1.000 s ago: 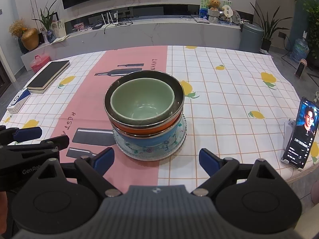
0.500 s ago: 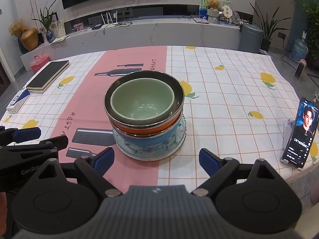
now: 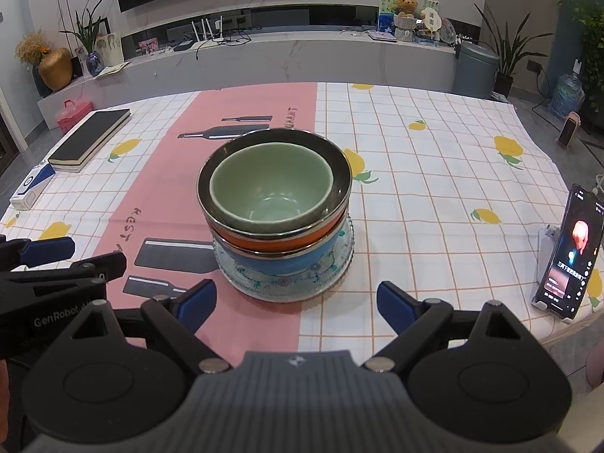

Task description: Organize plates and bowls

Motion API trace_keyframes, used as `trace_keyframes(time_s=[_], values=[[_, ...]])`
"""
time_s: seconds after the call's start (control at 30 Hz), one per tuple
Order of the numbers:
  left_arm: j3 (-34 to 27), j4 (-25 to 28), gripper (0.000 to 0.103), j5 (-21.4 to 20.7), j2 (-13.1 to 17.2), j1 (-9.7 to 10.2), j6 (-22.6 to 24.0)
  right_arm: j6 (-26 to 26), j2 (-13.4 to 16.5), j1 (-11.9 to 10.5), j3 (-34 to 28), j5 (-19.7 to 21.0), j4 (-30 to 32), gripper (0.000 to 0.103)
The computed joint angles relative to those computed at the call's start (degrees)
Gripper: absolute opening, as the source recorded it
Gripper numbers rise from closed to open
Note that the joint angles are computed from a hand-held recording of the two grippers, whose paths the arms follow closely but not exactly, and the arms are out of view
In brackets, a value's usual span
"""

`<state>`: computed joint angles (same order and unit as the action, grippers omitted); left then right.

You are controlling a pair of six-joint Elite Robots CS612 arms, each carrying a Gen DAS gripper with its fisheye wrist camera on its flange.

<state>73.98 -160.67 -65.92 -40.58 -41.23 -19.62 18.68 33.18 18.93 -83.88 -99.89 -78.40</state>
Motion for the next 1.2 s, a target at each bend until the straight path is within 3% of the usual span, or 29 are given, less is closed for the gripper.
trace_keyframes(time_s=[1.2], values=[[-0.81, 1.29, 0.069, -0.79, 0.37, 0.27, -0.49, 0.06, -0.39, -0.29, 1.20, 0.46, 0.71, 0.090]])
